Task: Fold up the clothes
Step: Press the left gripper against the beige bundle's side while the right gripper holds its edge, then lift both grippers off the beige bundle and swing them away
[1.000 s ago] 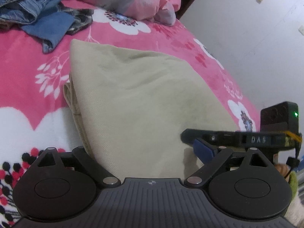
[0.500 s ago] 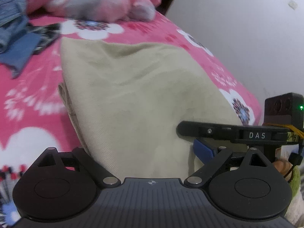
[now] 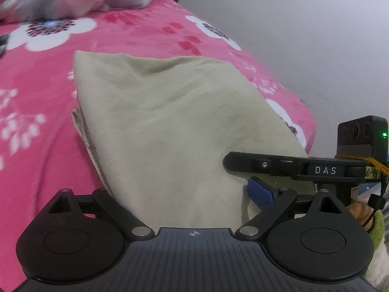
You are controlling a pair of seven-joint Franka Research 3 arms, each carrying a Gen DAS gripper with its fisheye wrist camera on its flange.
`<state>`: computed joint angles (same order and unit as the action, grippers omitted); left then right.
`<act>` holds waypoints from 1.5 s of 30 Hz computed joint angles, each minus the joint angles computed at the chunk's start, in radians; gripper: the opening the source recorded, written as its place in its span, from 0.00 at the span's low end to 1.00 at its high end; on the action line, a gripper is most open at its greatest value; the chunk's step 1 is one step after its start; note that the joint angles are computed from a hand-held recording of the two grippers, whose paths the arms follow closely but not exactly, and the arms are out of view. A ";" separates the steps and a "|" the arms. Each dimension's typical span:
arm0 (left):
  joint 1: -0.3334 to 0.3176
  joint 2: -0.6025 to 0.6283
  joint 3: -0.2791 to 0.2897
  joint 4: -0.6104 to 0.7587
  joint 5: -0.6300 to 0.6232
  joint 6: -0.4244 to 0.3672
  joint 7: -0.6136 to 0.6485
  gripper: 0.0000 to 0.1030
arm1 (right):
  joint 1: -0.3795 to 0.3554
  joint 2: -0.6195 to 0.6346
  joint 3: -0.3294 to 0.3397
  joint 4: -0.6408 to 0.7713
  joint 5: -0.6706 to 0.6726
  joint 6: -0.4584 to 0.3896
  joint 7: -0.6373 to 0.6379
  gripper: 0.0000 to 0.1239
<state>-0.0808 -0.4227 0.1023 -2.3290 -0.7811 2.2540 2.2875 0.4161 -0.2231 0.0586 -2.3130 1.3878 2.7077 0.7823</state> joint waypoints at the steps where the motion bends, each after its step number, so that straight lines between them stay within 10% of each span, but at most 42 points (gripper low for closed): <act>1: -0.008 0.013 -0.002 0.012 -0.011 0.000 0.003 0.91 | -0.007 -0.004 -0.004 -0.001 -0.012 0.003 0.004 0.25; 22: -0.036 0.492 -0.249 0.479 -0.276 -0.002 0.005 0.91 | -0.274 0.131 -0.147 0.250 -0.391 -0.141 0.080 0.25; 34: -0.022 0.738 -0.402 0.713 -0.227 0.034 -0.022 0.91 | -0.458 0.350 -0.145 0.532 -0.513 -0.310 0.004 0.28; 45: 0.057 0.730 -0.455 0.651 -0.297 0.043 0.079 1.00 | -0.516 0.359 -0.108 0.400 -0.384 -0.075 0.074 0.65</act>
<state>-0.0234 0.3077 -0.3530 -1.6776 -1.0782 2.2974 2.3665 -0.0999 0.1360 -0.0491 -1.9128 1.0039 2.6328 0.8565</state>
